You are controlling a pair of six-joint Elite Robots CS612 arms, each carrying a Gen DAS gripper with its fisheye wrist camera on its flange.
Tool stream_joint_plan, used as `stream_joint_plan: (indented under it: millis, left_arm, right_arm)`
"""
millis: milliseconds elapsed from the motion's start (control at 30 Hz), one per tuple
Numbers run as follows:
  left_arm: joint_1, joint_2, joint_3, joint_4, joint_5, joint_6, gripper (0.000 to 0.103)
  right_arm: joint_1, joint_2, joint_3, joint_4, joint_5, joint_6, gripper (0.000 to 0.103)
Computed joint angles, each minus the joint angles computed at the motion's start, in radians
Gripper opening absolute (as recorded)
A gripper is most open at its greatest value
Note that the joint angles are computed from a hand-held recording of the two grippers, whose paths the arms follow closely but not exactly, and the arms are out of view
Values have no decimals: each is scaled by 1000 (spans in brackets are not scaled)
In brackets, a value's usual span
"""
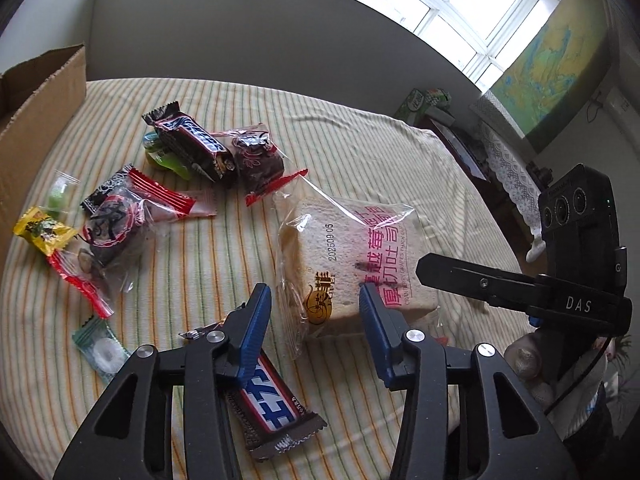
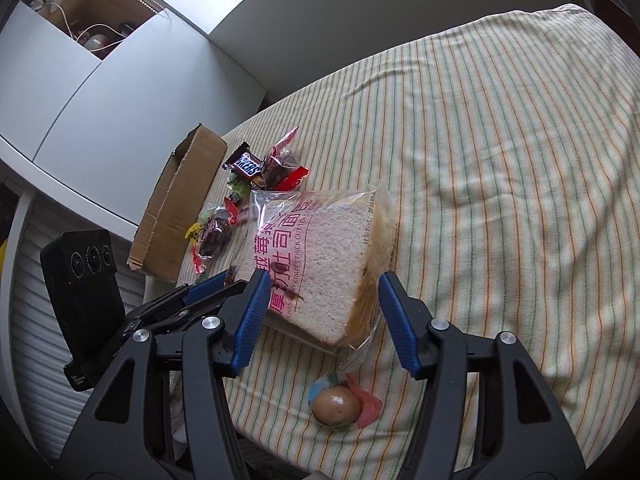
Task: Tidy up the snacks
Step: 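Grasp the bagged bread loaf with the right gripper while the left gripper grasps it too, then carry the bread loaf into the cardboard box and open both grippers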
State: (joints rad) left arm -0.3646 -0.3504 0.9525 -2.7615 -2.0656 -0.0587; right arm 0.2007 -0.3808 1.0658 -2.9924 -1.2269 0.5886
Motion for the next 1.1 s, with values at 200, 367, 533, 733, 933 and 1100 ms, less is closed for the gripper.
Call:
stream_joint_plan:
  millis: [200, 367, 533, 733, 933, 1100]
  left_arm:
    - [0, 2, -4, -4, -12, -1, 36]
    - [1, -2, 6, -15, -6, 6, 36]
    - [9, -16, 31, -78, 2, -7, 36]
    - [28, -43, 82, -214, 30, -36, 36]
    - [55, -56, 110, -340, 75, -87, 36]
    - [86, -57, 118, -399, 104, -140, 36]
  right_arm:
    - [-10, 14, -27, 77, 37, 5, 57]
    - [-1, 5, -23, 89, 13, -23, 55]
    - [11, 0, -34, 74, 3, -32, 54]
    - [32, 9, -108, 102, -10, -80, 54]
    - [63, 54, -255, 181, -6, -151, 54]
    - [94, 132, -452, 306, -9, -222, 54]
